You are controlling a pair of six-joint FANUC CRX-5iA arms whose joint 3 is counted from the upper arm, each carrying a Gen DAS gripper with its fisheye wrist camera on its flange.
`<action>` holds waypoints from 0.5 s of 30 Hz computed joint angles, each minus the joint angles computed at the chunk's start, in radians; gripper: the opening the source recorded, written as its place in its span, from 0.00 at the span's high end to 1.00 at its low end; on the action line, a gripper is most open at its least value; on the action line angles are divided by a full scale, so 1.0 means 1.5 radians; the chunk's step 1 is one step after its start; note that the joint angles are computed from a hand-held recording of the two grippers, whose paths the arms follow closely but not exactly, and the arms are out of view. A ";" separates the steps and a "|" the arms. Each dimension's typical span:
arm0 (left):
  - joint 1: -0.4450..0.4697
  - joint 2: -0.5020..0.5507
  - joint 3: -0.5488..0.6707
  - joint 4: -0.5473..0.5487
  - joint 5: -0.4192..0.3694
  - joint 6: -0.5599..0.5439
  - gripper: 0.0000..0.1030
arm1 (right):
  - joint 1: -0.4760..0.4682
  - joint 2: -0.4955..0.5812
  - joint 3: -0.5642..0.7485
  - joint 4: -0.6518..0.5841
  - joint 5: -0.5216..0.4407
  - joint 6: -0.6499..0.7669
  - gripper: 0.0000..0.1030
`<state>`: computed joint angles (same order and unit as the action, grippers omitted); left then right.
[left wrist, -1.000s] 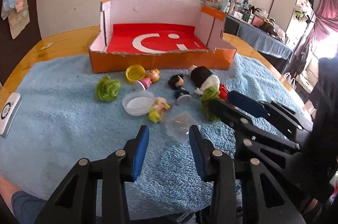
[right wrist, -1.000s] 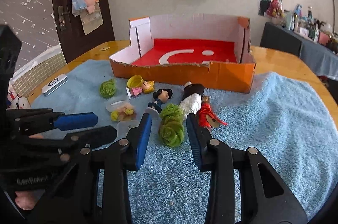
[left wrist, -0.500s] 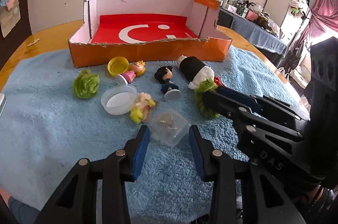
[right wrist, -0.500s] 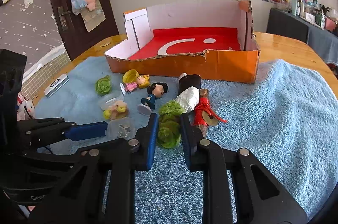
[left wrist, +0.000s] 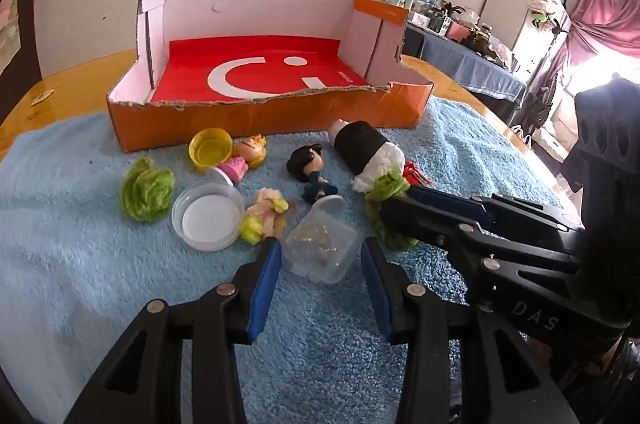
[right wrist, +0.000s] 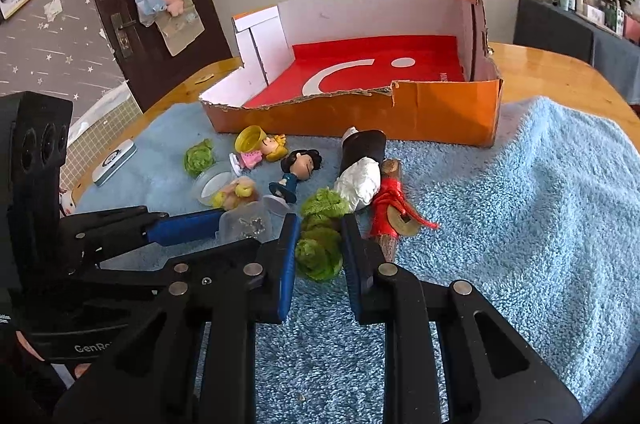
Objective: Organize objects
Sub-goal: 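Close left gripper on the clear container while right gripper closes on the green yarn ball, then lift the clear container with left gripper while right gripper carries the yarn ball over the box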
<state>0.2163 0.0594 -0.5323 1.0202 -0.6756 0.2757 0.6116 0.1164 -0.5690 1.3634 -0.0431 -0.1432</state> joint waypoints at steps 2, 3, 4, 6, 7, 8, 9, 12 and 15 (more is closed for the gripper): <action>0.001 0.006 0.002 0.010 -0.008 -0.009 0.54 | 0.003 0.000 0.001 -0.025 0.002 0.015 0.80; 0.000 0.007 0.001 0.017 -0.007 -0.017 0.54 | 0.014 0.002 0.005 -0.072 -0.007 0.054 0.80; -0.001 0.006 -0.001 0.019 -0.006 -0.022 0.55 | 0.028 0.003 0.011 -0.124 -0.020 0.099 0.80; -0.001 0.006 -0.001 0.019 -0.008 -0.029 0.57 | 0.037 0.003 0.015 -0.144 -0.034 0.122 0.81; -0.002 0.005 -0.002 0.018 -0.003 -0.031 0.59 | 0.039 0.003 0.016 -0.139 -0.037 0.122 0.81; -0.002 0.003 -0.005 0.020 -0.002 -0.034 0.59 | 0.037 0.002 0.014 -0.115 -0.040 0.103 0.82; -0.002 0.003 -0.005 0.022 -0.005 -0.033 0.59 | 0.032 0.000 0.009 -0.085 -0.036 0.077 0.82; -0.001 -0.005 -0.015 0.040 -0.013 -0.046 0.59 | 0.018 -0.005 0.001 -0.020 -0.025 0.016 0.82; -0.003 -0.025 -0.032 0.064 0.000 -0.070 0.59 | 0.004 -0.012 -0.006 0.045 -0.011 -0.043 0.82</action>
<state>0.2115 0.0214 -0.5802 1.1158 -0.6750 0.1711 0.6177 0.0985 -0.5777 1.4315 -0.0598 -0.2074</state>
